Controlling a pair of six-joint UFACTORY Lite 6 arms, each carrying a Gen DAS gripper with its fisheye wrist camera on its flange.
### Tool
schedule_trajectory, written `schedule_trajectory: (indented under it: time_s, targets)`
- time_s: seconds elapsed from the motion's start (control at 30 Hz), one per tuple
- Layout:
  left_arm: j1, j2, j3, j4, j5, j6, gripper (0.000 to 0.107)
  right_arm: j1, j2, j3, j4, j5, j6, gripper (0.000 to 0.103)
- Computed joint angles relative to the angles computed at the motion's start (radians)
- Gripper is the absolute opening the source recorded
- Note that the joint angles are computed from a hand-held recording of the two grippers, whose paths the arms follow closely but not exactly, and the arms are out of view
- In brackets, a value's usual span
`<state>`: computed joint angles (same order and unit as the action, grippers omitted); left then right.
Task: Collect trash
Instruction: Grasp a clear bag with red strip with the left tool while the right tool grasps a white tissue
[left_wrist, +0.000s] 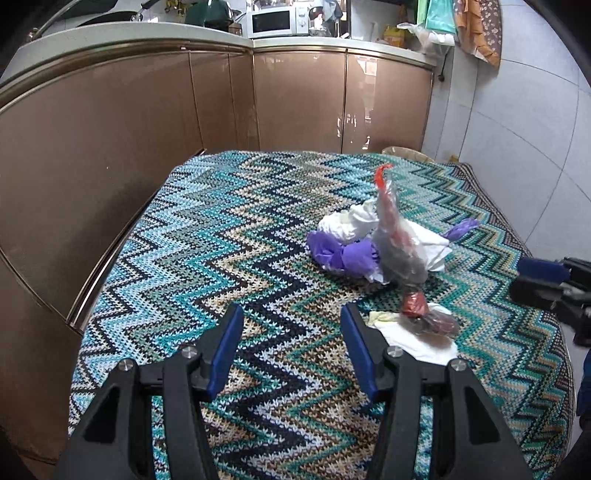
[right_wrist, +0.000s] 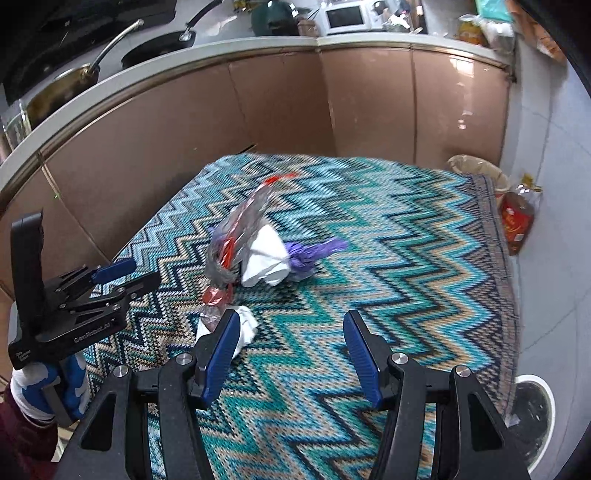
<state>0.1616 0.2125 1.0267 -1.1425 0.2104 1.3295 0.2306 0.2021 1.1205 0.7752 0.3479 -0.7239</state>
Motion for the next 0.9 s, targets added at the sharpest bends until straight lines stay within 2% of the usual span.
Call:
schedule_trajectory:
  time_s: [0.27,0.53,0.6,0.73,0.8,0.83,0.9]
  targets:
    - [0.067,0.138,0.129,0.009,0.209,-0.012,0.053,0.038,0.188,0.119,0.084,0.048,-0.101,0.055]
    - [0.107,0.266,0.344,0.030,0.541,-0.080,0.053,0.029,0.275,0.173,0.209,0.113,-0.229,0.055]
    - [0.083,0.298,0.390,0.045,0.562,-0.110,0.053,0.033,0.282,0.173,0.239,0.130,-0.265,0.055]
    - [0.027,0.368,0.464,0.104,0.539,-0.181,0.051,0.045,0.302,0.183,0.265,0.167,-0.317,0.055]
    - [0.022,0.407,0.501,0.124,0.544,-0.206,0.041,0.047,0.306,0.184,0.281,0.187,-0.349,0.055]
    - [0.021,0.434,0.527,0.144,0.552,-0.234,0.029,0.050,0.308,0.187,0.285,0.192,-0.357,0.055]
    - [0.033,0.465,0.549,0.147,0.571,-0.255,0.023,0.055,0.319,0.199,0.286,0.201,-0.368,0.055]
